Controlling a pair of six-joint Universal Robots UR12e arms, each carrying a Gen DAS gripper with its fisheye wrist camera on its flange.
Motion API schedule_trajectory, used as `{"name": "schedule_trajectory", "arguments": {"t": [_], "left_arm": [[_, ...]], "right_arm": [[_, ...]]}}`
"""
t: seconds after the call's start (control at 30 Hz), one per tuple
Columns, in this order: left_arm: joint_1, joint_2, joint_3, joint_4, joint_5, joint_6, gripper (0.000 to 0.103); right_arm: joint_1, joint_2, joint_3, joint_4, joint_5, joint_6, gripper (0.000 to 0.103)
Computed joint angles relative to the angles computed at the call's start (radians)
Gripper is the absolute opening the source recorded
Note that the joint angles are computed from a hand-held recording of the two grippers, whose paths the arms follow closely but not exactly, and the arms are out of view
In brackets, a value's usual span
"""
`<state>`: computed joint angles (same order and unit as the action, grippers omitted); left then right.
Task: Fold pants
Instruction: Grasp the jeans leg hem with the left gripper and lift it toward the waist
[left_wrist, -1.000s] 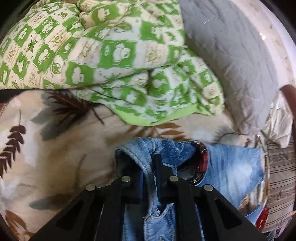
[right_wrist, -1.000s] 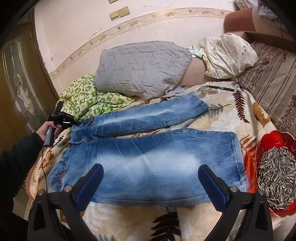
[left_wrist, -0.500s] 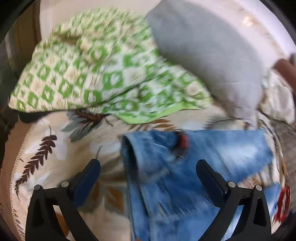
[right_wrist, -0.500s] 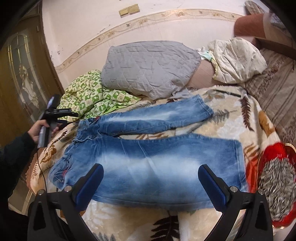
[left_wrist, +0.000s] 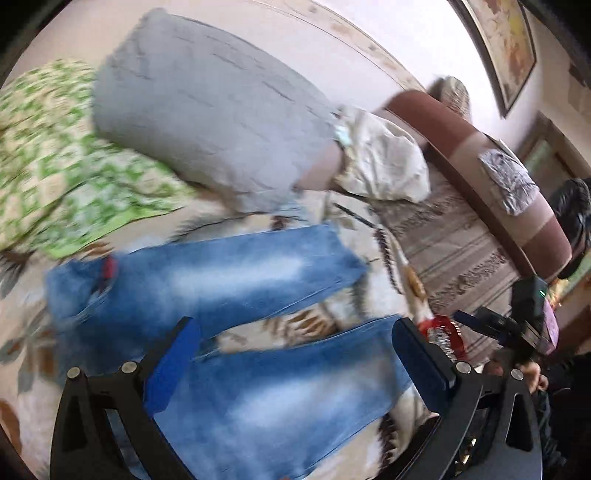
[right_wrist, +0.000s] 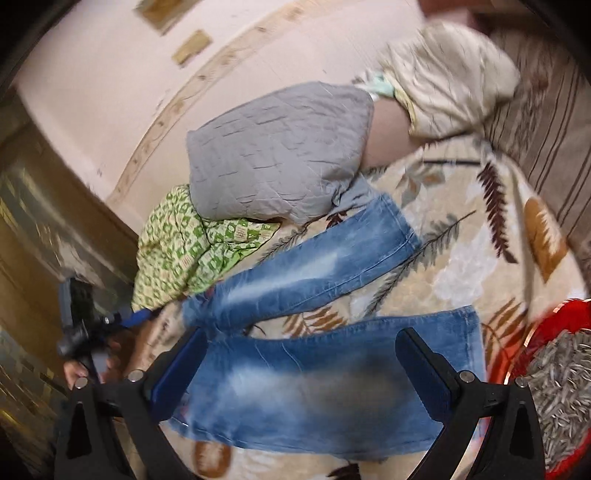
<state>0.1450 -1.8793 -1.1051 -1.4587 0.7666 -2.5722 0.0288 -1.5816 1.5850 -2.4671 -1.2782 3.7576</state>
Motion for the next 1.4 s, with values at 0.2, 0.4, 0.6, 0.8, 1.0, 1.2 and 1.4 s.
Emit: {"name": "schedule_trajectory", "arguments": {"t": [0.2,0.4,0.6,0.8,1.0,1.2,1.4], "left_arm": [[-0.092,-0.099,0.157,-0.039,0.116,0.030,0.103],[-0.163,-0.163,0.204,0.067,0.320,0.179,0.103],[-0.205,-0.233,0.236,0.132,0.439,0.356,0.103],[-0.215,-0.344,0.374,0.023,0.425,0.475,0.103],[-0.224,-0.468,0.544,-0.062,0.416,0.463,0.103],[-0.235,-0.550,0.670,-0.231,0.471,0.495,0.096],[-0.236,-0.581,0.738,-0.346,0.480,0.499,0.075]], "right_arm": [[-0.049,0.056,-0.080,0.081,0.038,-0.026,0.103],[-0.050,0.146,-0.221,0.283,-0.068,-0.219,0.103],[-0.045,0.245,-0.321,0.343,-0.153,-0.422,0.103],[-0.057,0.337,-0.396,0.421,-0.153,-0.521,0.103],[-0.064,0.379,-0.403,0.397,-0.126,-0.584,0.103],[-0.075,0.403,-0.409,0.361,-0.095,-0.602,0.103],[-0.091,0.422,-0.421,0.333,-0.039,-0.595,0.103]]}}
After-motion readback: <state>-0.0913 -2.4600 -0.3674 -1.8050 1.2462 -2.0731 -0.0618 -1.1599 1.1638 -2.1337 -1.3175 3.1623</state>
